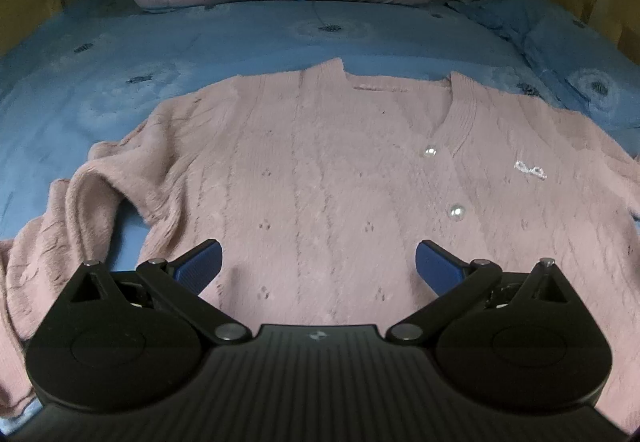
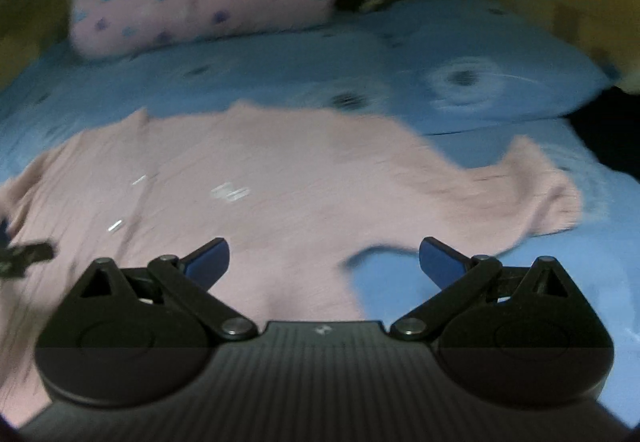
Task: Fold small clothes
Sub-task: 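Grasp the cuff of a cardigan sleeve with the right gripper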
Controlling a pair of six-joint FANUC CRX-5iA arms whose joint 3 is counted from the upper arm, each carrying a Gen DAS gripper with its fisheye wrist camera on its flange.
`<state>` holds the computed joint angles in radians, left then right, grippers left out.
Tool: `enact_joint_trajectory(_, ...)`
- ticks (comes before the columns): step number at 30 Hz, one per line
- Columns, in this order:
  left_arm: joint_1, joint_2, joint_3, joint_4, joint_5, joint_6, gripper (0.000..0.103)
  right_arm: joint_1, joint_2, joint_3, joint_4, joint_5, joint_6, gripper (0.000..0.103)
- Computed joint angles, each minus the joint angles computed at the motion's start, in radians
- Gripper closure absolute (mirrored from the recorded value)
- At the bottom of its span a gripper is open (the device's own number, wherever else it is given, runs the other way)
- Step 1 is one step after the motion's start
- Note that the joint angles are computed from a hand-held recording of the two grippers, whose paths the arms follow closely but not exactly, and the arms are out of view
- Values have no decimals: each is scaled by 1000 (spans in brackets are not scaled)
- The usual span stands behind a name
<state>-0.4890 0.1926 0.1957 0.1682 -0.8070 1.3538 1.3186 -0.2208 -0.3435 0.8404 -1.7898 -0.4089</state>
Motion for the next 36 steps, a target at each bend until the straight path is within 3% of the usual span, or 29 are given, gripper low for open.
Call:
enact_joint_trajectory(7,-23,49,40,-33,9,19,0,86,-221,-153,-61,-228,-386,0)
enact_joint_trajectory(15,-27,83,49,-36,26,26,0,145,-374,-261,-117,-457,-619,1)
enact_joint_trajectory(17,-29,89,52,-36,29,22,0,117,-372,-266,-145,-496,-655,12)
enact_joint_trajectory(18,-30,94,58,-39,27,24,0,104,-379,-272,-151,-494,-651,18)
enact_joint_trajectory(19,-31,95,60,-43,26,27,0,97,-402,-289,-147,-474,-633,30)
enact_joint_trajectory(20,-32,96,62,-48,25,28,0,88,-421,-302,-143,-446,-611,33)
enact_joint_trajectory(27,-37,94,61,-60,29,36,0,-80,-418,-356,-97,-206,-492,41)
enact_joint_trajectory(30,-37,95,62,-60,28,36,0,-100,-394,-362,-82,-186,-471,52)
enact_joint_trajectory(34,-37,96,63,-60,28,36,0,-59,-439,-383,-54,-185,-511,80)
enact_joint_trajectory(36,-37,96,63,-60,28,36,0,-30,-464,-382,-49,-205,-544,82)
